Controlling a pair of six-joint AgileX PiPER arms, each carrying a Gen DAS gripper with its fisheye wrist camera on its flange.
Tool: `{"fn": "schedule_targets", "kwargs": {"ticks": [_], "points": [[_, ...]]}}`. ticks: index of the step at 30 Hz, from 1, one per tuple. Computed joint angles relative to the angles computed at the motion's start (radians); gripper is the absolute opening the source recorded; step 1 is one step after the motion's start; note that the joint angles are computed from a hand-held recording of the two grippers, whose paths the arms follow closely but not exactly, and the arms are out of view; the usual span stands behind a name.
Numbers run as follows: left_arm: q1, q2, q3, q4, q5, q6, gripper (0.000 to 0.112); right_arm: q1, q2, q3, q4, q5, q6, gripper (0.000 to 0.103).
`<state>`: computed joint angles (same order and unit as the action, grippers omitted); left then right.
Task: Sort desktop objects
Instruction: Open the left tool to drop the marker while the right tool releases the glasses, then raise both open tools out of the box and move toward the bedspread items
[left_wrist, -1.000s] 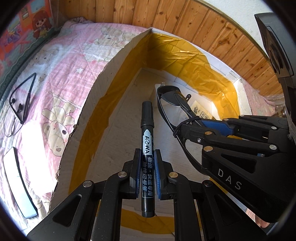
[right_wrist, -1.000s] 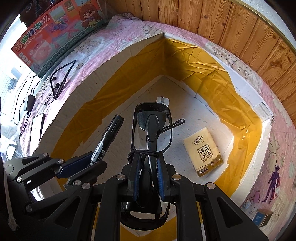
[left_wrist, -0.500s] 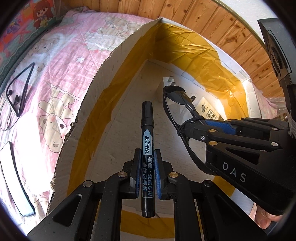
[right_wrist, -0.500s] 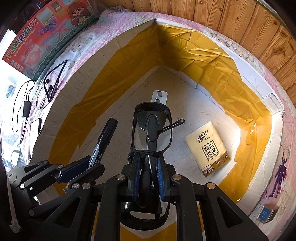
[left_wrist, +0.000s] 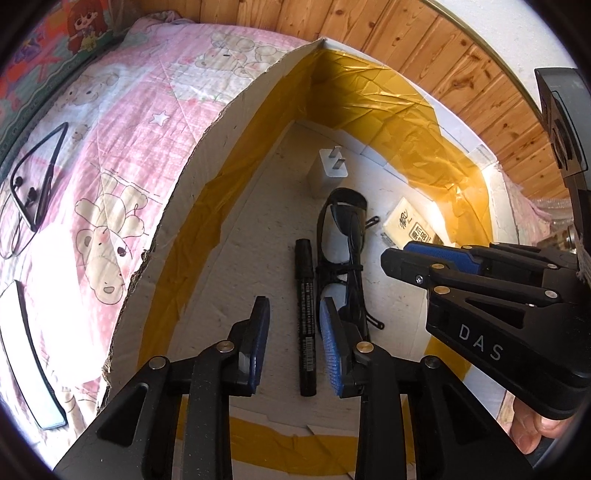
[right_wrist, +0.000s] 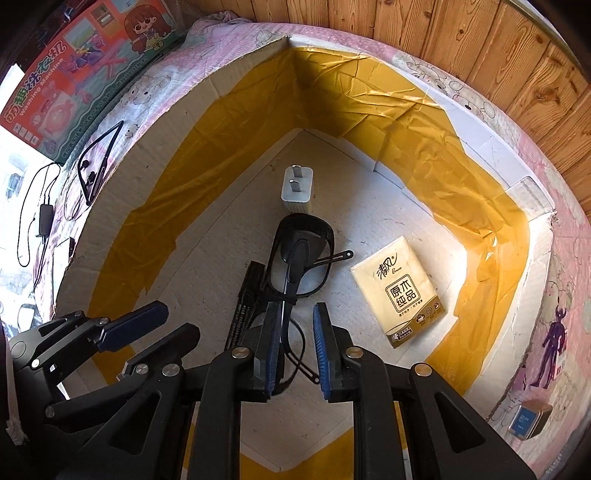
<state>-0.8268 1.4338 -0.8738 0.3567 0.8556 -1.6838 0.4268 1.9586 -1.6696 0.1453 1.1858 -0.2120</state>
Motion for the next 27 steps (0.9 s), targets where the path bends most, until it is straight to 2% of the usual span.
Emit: {"fn": "schedule_targets", "kwargs": {"ticks": [8,22,27], "points": [[-0.015,0.013,-0.026,0.018,0.034,-0.005,0.030,0.012,-0.048,0.036,-0.022,0.025,-0.038,0.020],[-0.104,-0.001,-0.056,0.109,0.114,-0.099,0.030,-0.045,-0.167,0.157,-0.063,-0.017,-0.155,0.022],[-0.153,0.012,-0.080,0.133,0.140,-0.143,0.030,-0.067,-0.210,0.183,-0.050,-0.017,-0.187,0.026]]}}
